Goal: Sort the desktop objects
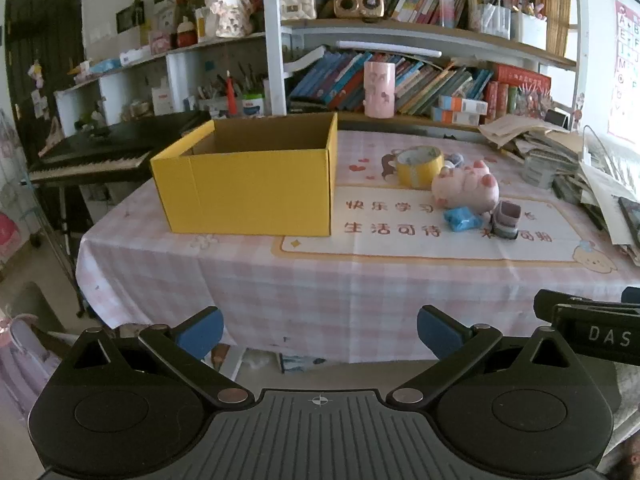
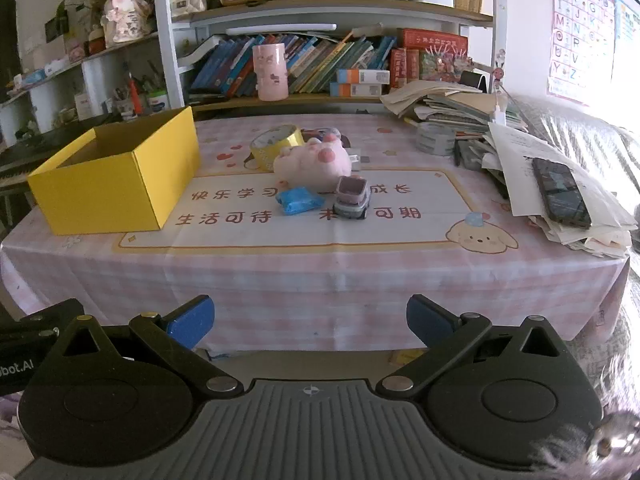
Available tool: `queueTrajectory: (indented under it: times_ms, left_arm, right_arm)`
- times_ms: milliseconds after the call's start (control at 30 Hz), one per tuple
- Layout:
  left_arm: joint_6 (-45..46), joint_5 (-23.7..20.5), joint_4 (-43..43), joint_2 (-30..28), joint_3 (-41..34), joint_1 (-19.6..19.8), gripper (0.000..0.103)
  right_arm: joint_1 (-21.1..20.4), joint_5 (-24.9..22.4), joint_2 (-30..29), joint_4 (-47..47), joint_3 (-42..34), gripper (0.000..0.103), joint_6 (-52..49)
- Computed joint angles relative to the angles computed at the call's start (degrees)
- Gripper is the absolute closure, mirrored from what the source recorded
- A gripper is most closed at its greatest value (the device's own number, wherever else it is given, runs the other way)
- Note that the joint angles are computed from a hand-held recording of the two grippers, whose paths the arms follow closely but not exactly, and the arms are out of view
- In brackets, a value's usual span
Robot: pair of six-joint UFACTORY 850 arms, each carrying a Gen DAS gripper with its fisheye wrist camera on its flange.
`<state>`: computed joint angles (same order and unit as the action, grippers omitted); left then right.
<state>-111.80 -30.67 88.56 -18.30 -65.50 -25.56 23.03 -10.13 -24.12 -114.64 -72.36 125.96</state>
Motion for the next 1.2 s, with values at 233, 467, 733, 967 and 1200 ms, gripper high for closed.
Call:
queueTrajectory:
  times_ms: [233,467,733,967,1200]
  left_arm:
    - [-0.3,-0.1,0.1,-0.2,-0.2,0.0,0.000]
    - [0.0,0.3,-0.2,-0.3,-0.3,0.1,0.000]
    - [-0.2,0.6,-0.2,-0.4,-0.2,0.2,0.000]
    - [0.1,1.3,-0.1,-0.5,-0.1,0.5,0.000]
    - [2.6,1.8,-1.7,-0.7,-0.7,0.8,0.000]
  right_arm:
    - [-0.1,0.2,0.2,1.4,0.0,0.000,-1.5]
    - [-0.1,0.1,0.2,0.7,0.0,0.000,-0.8]
    - [0.0,0.1,0.1,1.0,0.0,0.000,-0.9]
    - [0.1,0.0,0.3,2.6,0.0,0.000,-2.4]
    - [0.3,-0.7,0.1,-0.2,0.0,0.000,-0.2]
